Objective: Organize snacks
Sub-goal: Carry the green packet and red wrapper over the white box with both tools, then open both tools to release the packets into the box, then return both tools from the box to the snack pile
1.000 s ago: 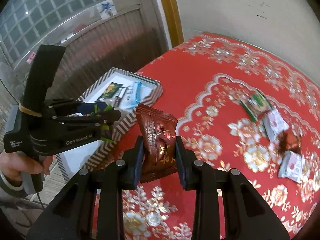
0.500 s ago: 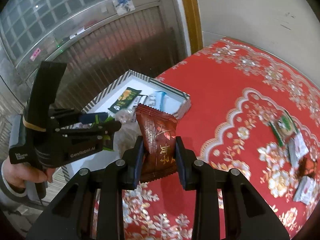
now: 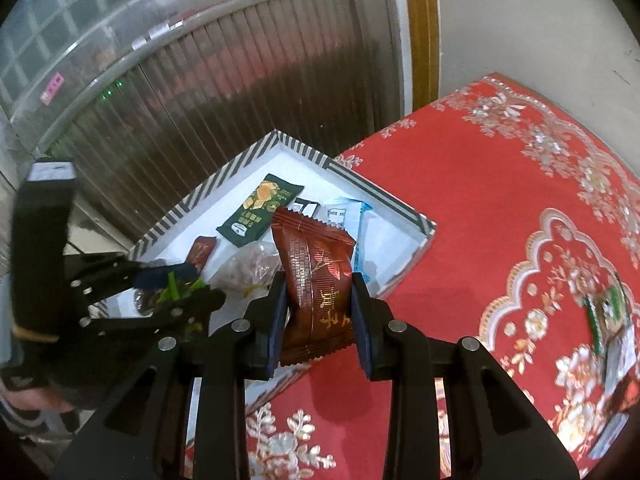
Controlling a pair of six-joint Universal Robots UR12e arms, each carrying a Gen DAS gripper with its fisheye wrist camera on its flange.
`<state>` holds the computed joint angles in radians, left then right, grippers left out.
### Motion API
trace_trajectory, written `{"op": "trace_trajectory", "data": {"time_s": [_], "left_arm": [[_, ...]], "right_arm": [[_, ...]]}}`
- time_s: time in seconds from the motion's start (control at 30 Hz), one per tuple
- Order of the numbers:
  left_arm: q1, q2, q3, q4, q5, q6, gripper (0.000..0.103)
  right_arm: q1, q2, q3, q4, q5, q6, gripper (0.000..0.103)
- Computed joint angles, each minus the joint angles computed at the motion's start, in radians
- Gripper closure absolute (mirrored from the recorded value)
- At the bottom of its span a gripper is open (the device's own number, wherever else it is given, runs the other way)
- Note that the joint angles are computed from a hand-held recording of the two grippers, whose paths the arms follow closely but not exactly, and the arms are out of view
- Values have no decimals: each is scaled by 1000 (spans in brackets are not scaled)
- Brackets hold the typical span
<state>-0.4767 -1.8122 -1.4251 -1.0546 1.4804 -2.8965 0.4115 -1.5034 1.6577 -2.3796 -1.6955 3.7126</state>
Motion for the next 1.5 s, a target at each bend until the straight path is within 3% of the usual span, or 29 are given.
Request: {"op": "trace_trajectory", "data": {"time_s": [0.37,0.5,0.53,0.63,0.93,1.13,1.5], "left_arm": [[8,1,-8,-26,5,-15,66],[10,-5,-1,-46,0,-27,64],[11,-5,0,-50,-1,-32,64],[12,-8,5,-59,1,-41,63],[14,3,5,-25,20,-63,23],[0,8,7,20,42,-57,20],[-48,8,16,42,29,-41,17]], "right_arm": [[-3,65,-50,70,15,-30,74],[-8,60,-37,42,37,-13,71],[-11,57,-33,35,47,-5,69],[-17,50,-20,9,82,7,45],[-11,28,1,-56,82,28,45],[-14,-12,42,-112,67,91,44],[-14,-98,116,-81,-11,165,44]]}}
